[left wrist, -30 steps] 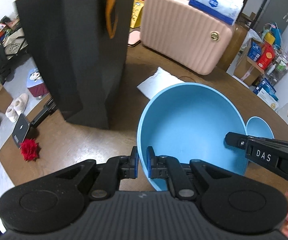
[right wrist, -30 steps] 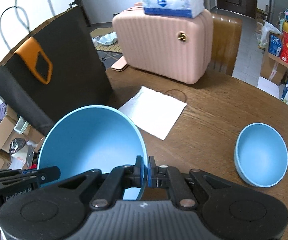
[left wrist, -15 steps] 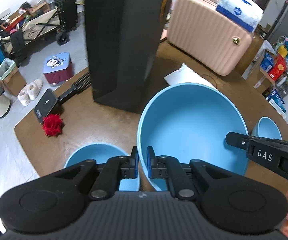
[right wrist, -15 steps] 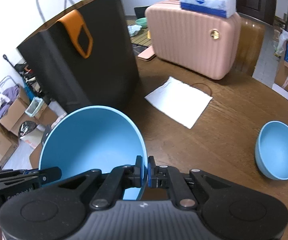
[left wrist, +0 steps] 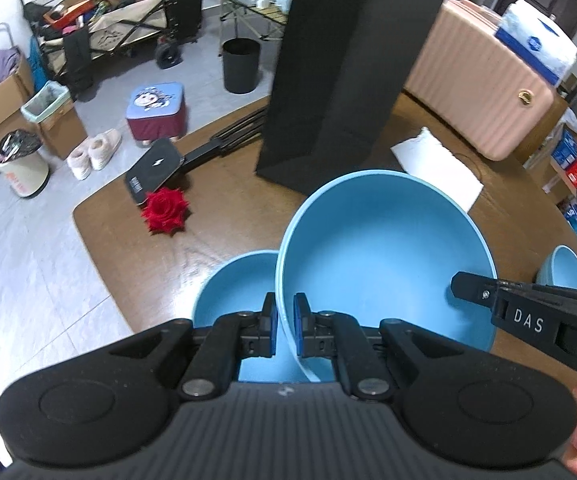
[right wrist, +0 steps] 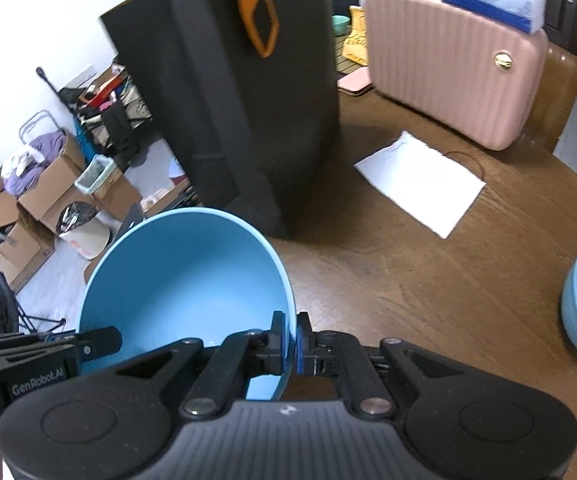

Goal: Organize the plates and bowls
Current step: 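Lower the held bowl with both grippers into the bowl by the rose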

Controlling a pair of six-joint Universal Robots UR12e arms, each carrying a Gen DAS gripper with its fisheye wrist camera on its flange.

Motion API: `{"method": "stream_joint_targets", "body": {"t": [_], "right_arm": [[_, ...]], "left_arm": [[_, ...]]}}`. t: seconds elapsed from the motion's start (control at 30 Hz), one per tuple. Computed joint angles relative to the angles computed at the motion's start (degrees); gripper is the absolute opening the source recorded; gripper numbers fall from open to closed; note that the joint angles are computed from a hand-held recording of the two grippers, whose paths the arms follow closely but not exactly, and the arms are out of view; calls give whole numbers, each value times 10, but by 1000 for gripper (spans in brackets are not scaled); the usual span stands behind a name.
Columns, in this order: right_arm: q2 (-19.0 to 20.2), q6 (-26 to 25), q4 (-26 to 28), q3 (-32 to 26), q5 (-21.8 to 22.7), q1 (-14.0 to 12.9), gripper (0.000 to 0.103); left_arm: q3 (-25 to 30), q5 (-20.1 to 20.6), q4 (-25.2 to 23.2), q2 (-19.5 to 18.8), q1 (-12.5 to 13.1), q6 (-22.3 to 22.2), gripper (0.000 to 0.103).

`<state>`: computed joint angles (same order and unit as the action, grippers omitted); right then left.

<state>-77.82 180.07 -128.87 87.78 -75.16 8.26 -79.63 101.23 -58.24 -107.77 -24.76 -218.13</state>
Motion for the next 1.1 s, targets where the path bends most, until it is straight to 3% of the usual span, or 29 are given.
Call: {"method": "stream_joint_targets", "body": {"t": [0.6, 1.1], "right_arm": [[18, -21, 25, -1, -6, 32, 5], [32, -47, 8, 8, -48, 54, 6]], "left_arm": [[-58, 15, 5, 25, 11, -26, 9], [-76, 68, 23, 10, 1, 19, 9]]}}
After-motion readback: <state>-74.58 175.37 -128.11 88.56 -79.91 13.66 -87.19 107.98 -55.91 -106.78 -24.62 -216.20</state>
